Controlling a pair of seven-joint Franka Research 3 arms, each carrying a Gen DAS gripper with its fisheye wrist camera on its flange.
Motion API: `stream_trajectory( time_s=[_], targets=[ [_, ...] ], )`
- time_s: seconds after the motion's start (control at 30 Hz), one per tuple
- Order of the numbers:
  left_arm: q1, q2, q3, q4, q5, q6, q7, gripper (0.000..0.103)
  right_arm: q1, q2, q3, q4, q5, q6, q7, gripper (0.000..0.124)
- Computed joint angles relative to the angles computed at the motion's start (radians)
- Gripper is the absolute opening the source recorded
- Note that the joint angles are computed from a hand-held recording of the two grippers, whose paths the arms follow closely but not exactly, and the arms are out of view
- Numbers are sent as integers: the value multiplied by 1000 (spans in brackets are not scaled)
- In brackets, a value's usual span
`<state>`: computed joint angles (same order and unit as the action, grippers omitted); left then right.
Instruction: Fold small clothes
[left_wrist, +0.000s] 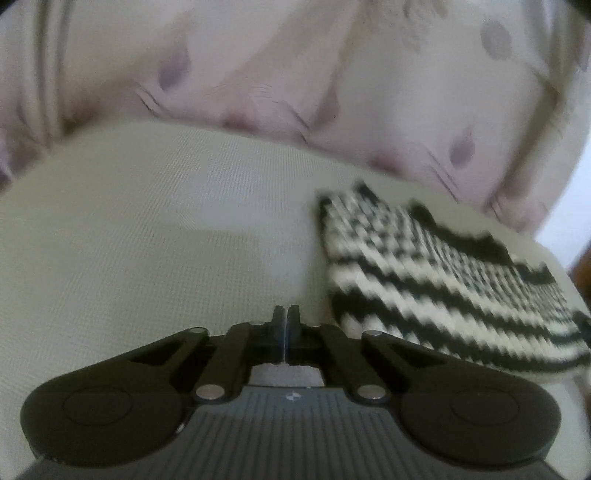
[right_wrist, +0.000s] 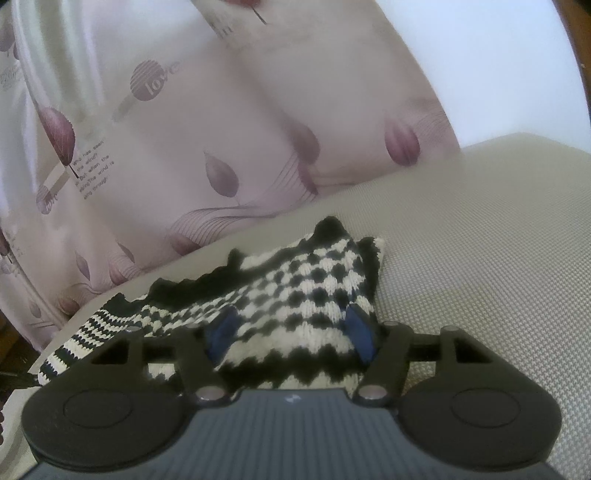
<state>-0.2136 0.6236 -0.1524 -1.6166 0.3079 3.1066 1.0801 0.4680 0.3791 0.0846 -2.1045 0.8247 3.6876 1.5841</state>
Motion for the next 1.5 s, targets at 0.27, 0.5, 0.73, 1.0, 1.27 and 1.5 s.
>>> stream_trajectory(
  time_s=[0.27,0.5,0.73,1.0,1.27,1.5],
  targets=[
    [189,155,-304,181,-96,-57,274,76,0,-1,0,1,4,-2,-5,64],
    [276,184,-427,125,-193,80,333,62,3,-1,-2,2,7,-4,-8,64],
    [283,212,-464,191,-118,-38,432,62,-1,-2,0,-1,-1,-2,2,64],
    [186,131,-328,134,-186,-90,423,14,-13,-1,8,-9,-26,6,34,64],
    [308,21,-421,-135,-240,71,387,18,-42,-4,22,-35,-99,28,111,64],
    [108,21,-195,-64,-158,141,246,77,-33,-6,12,-35,-89,21,102,64]
  ],
)
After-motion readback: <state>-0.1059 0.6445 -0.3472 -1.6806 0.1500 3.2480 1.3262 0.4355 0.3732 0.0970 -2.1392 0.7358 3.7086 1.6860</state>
